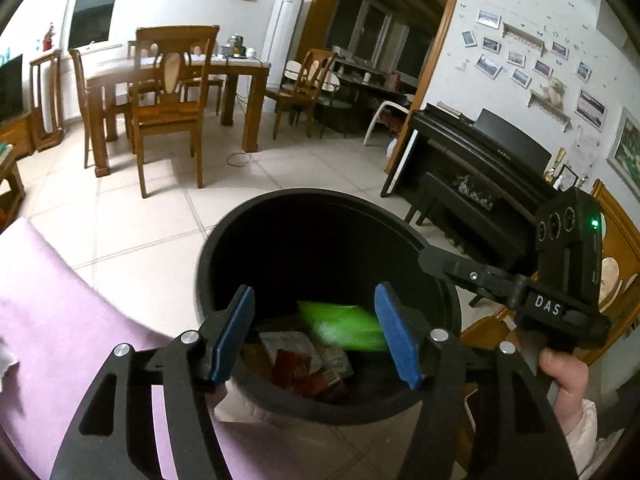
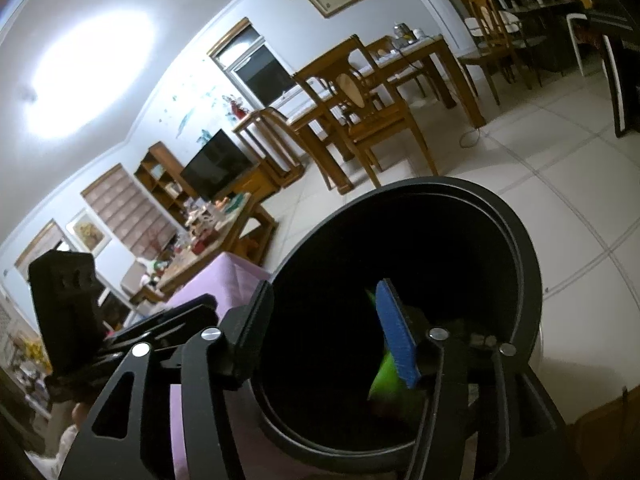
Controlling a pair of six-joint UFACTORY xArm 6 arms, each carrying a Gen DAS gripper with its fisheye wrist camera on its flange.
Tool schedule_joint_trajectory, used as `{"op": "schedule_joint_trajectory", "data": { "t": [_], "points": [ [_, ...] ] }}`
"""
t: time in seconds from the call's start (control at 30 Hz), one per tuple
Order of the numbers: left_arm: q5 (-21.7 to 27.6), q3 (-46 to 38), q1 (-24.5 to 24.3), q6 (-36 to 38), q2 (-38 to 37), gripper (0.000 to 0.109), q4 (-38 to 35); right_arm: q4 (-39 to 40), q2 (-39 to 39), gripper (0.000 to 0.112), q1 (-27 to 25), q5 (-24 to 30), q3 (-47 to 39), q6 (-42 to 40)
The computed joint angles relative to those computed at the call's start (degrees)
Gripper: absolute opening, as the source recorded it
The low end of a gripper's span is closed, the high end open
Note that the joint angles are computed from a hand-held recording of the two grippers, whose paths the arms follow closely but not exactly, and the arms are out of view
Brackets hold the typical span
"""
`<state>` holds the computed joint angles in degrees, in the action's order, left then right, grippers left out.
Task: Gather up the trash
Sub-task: 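Carry both items over the black bin and open both tools, then grasp the tan paper packet with the left tool while the right tool grasps the blue wrapper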
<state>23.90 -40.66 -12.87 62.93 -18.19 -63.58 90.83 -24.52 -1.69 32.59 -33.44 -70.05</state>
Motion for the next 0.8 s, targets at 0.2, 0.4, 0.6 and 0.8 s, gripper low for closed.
{"op": "schedule_joint_trajectory", "data": {
  "t": [0.2,0.4,0.6,0.8],
  "points": [
    [1.9,3.3,5.3,1.2,-4.9,0.063,-0.3,-0.9,0.5,0.056,7.3,-4.7,-1.8,2.2],
    [5.6,5.3,14.5,3.3,-9.0,0.063,-1.7,-3.0,3.3,0.056,18.3,-11.0,-5.6,5.2],
    [10.3,4.7,29.0,4.9,-10.4,0.063,-4.4,-6.7,10.5,0.056,30.0,-16.4,-12.9,9.6],
    [13.3,-1.6,42.8,2.1,-2.7,0.063,-3.6,-14.3,20.5,0.056,39.0,-17.5,-23.7,15.9]
  ]
}}
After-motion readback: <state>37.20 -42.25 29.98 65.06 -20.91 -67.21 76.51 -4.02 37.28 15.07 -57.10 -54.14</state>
